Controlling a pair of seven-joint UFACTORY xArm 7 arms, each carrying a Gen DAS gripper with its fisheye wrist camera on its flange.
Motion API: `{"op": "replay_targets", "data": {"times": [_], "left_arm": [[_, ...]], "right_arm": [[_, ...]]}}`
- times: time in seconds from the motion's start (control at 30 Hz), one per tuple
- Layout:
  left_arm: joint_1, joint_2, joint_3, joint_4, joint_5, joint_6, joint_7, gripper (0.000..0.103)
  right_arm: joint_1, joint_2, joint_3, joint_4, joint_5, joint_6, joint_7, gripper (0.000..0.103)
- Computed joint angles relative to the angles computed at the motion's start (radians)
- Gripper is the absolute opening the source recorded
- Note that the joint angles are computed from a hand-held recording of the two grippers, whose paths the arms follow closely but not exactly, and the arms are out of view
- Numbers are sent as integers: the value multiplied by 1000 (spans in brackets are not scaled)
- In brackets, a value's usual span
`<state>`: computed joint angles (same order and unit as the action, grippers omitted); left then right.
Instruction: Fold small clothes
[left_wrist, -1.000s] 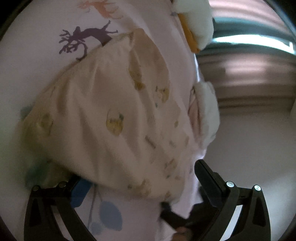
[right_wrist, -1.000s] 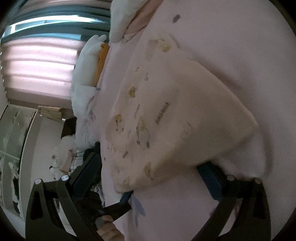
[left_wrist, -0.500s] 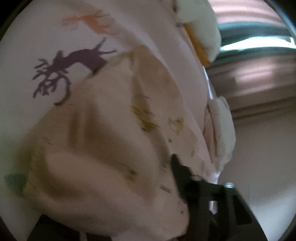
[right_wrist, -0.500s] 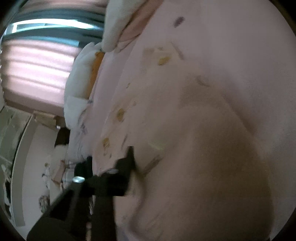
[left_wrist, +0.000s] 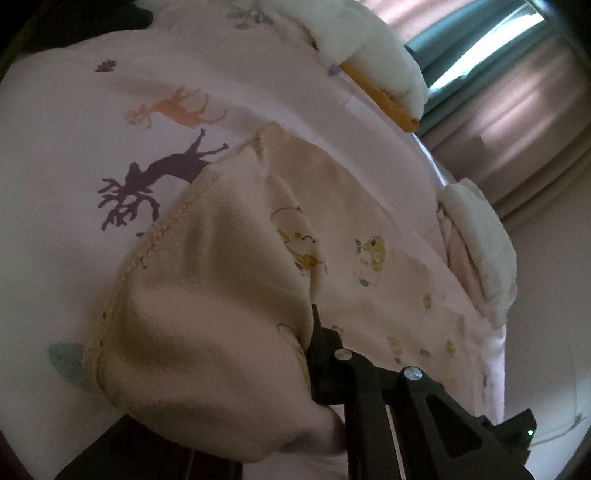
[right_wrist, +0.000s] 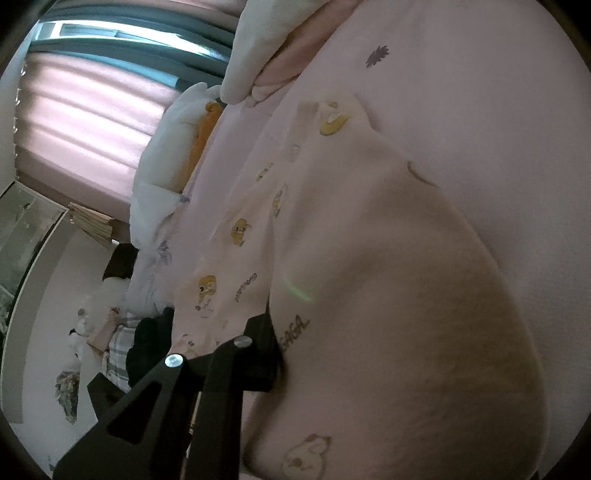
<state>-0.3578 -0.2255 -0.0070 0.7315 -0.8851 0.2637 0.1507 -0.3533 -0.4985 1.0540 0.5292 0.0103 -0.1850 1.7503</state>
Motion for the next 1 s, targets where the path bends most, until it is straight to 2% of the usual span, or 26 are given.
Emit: {"op": "replay_targets", "data": {"times": [0.03, 0.1, 0.17, 0.27, 0.3, 0.37, 0.4, 0.43, 0.47, 0.53, 0.57, 0.7, 0.8, 0.9, 1.0], "left_arm": [[2, -2, -5, 0, 9, -5, -9, 10], [17, -20, -26, -15, 93, -31, -57, 10], [74, -43, -91, -31, 261, -49, -176, 10], [90, -90, -120, -57, 385, -54, -266, 9], [76, -105, -106, -62, 396, -46, -271, 9], [20, -154, -48, -83, 383, -14, -250, 9], [-4, -183, -22, -95, 378, 4, -235, 9], [-23, -217, 0, -114, 372, 22, -221, 9], [-32, -259, 14, -137, 371, 44, -216, 9], [-23, -344, 24, -178, 401, 125, -218, 9], [-14, -374, 9, -193, 420, 148, -234, 9], [16, -553, -13, -292, 483, 225, -291, 9], [6, -594, -15, -319, 502, 241, -319, 9], [1, -615, -12, -363, 527, 244, -320, 9], [-9, -649, 5, -417, 535, 246, -318, 9]], "right_arm": [[-2, -4, 2, 9, -5, 10, -5, 8], [10, -8, -7, 14, -19, 29, -16, 9], [11, -5, -10, 12, -25, 23, -12, 9], [35, 0, -30, -3, -18, -3, -8, 9], [51, 8, -38, -2, 7, -1, -31, 9], [167, 1, -136, -19, -12, 43, -33, 9], [266, -15, -214, -25, -16, 100, -53, 9], [331, -39, -256, -31, -18, 141, -56, 9], [365, -62, -270, -36, -24, 167, -48, 9], [481, -129, -313, -35, -31, 294, -38, 9], [517, -148, -322, -26, -37, 350, -31, 10], [602, -193, -328, -5, -60, 456, 26, 10], [620, -195, -301, 33, -113, 549, 54, 11], [613, -203, -269, 9, -168, 527, 108, 10], [626, -201, -301, -20, -182, 481, 156, 9]]}}
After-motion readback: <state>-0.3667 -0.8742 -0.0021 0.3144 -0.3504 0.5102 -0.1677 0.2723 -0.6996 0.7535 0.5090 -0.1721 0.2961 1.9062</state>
